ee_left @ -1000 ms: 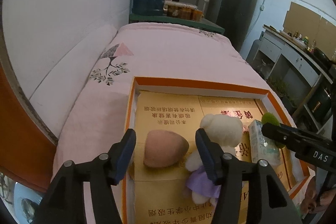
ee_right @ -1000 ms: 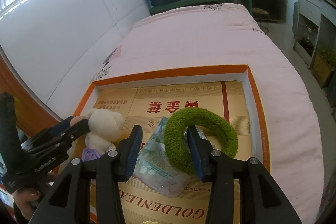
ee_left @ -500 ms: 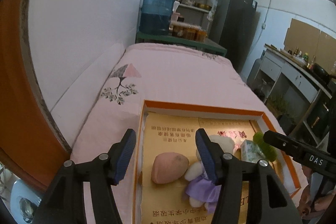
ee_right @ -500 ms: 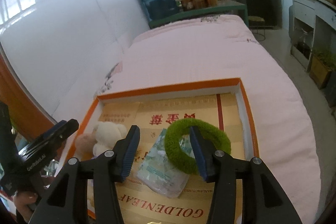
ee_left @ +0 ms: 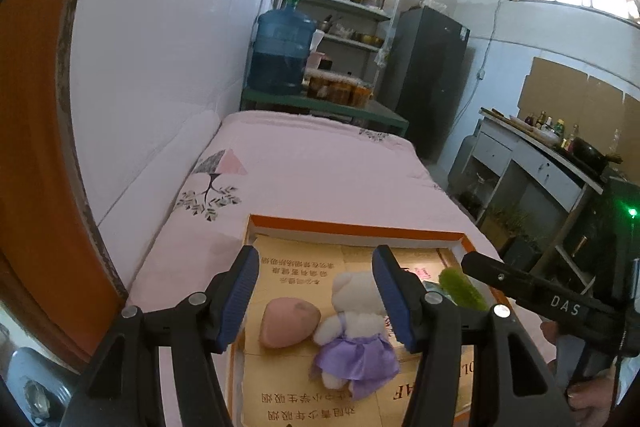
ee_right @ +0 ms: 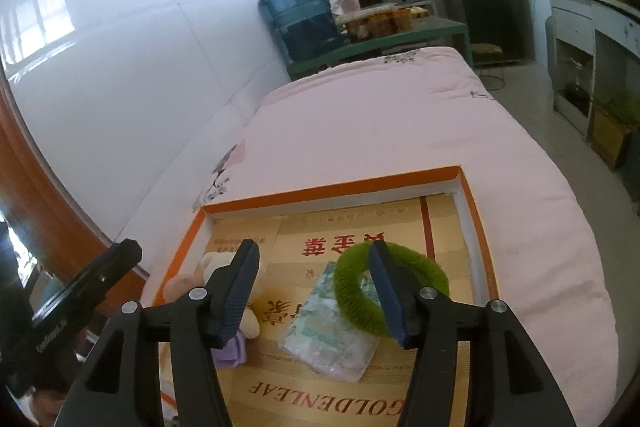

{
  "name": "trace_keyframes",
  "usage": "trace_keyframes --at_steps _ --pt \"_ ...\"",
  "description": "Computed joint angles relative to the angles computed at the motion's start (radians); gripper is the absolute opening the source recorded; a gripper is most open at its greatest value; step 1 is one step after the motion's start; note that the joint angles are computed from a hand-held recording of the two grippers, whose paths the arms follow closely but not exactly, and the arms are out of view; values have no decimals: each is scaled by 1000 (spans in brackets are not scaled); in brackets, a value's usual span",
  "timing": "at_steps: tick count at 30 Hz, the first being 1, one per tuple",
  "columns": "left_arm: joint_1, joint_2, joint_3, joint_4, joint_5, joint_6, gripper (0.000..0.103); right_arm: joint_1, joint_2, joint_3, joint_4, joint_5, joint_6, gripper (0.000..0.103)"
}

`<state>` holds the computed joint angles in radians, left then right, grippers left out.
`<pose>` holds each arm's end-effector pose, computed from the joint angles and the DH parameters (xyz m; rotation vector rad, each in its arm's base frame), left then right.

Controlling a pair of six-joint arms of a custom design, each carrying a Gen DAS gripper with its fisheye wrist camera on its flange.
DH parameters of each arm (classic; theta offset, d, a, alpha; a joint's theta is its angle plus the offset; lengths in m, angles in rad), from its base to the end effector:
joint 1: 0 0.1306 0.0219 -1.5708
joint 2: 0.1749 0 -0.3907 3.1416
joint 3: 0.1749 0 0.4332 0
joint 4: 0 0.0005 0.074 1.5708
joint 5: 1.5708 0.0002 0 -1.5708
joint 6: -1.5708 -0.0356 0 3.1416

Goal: Organize soft objects
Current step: 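Withdraw both tools from the box back over the remaining pile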

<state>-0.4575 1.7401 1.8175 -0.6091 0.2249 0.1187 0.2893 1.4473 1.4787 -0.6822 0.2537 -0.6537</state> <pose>0.6057 -0.3076 0.4766 0.4964 2.0833 -0.5787 0.5405 0.1510 0.4685 0.5363 2.1422 0.2455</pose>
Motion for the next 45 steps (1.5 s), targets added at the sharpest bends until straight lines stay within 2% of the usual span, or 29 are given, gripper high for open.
trace_keyframes --at_steps 7,17,22,33,45 --pt "1 -17 -19 8 6 -4 59 65 -33 9 -54 124 4 59" --pt "-12 -53 -34 -23 28 -32 59 134 -92 -14 -136 199 -36 59" --pt "-9 -132 -113 -16 30 -20 59 170 -134 -22 -174 250 -25 59" --pt "-13 -267 -237 -51 0 -29 59 253 -200 -66 -224 289 -75 59" --pt "-12 -401 -374 -42 -9 -47 59 372 -235 -82 -282 388 -121 59"
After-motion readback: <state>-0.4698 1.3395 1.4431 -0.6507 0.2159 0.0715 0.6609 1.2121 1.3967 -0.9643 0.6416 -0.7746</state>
